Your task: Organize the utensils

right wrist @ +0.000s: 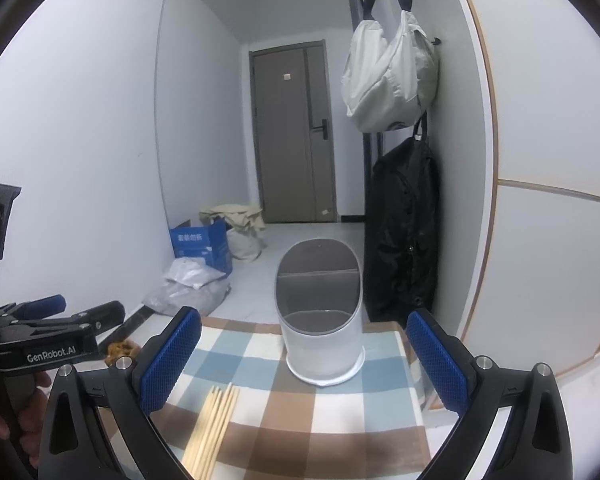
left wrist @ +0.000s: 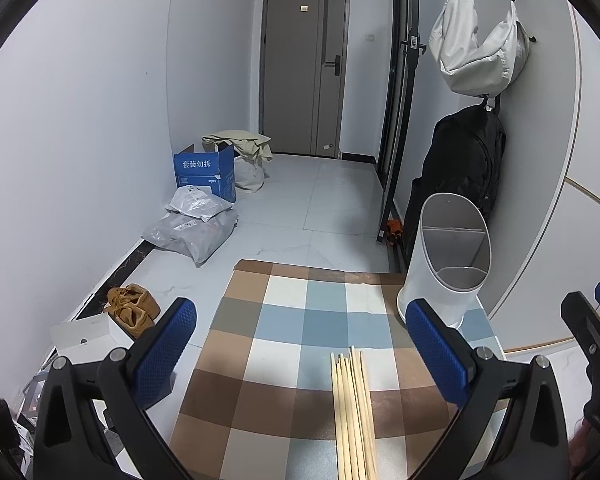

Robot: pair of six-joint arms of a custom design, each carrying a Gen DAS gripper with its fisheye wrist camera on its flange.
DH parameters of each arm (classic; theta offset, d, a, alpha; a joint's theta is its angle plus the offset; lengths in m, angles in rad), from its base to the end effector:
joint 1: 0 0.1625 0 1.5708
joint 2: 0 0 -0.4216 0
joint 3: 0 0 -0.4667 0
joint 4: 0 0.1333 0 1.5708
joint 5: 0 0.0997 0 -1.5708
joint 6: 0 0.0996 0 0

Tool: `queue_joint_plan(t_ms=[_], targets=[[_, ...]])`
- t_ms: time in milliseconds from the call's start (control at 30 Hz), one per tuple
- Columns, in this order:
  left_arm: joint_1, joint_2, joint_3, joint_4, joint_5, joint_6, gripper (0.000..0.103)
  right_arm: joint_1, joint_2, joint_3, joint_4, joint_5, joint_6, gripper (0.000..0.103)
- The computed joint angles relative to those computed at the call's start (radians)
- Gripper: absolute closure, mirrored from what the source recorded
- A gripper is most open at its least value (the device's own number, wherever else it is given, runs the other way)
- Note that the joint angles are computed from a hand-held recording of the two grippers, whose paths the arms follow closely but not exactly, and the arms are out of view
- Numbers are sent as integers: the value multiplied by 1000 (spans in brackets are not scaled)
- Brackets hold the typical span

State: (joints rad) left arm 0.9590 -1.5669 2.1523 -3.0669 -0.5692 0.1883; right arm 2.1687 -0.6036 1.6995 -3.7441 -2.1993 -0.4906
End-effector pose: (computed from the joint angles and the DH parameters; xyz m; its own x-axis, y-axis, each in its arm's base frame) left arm -0.1060 -0.5293 0.3721 -0.7429 -0.1370 -0.6552 0.5001 0.5371 -0.6793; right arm 0.4438 -0.5189 0.0364 -0.7212 -0.2086 0.6606 -0.6875 0.3324 -0.6457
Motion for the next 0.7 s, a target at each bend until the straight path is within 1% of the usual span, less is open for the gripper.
queue_joint_plan(t_ms=[133,267,700], targets=[[3,4,-6,10,-2,-14,1,-2,-3,-2,8,-1,14,0],[3,10,-6,-7,-1,1,1,-1,-2,1,2,-3,8,0],[4,6,-1,-4,-2,-4,1,3,3,2,-1,-8,4,0]])
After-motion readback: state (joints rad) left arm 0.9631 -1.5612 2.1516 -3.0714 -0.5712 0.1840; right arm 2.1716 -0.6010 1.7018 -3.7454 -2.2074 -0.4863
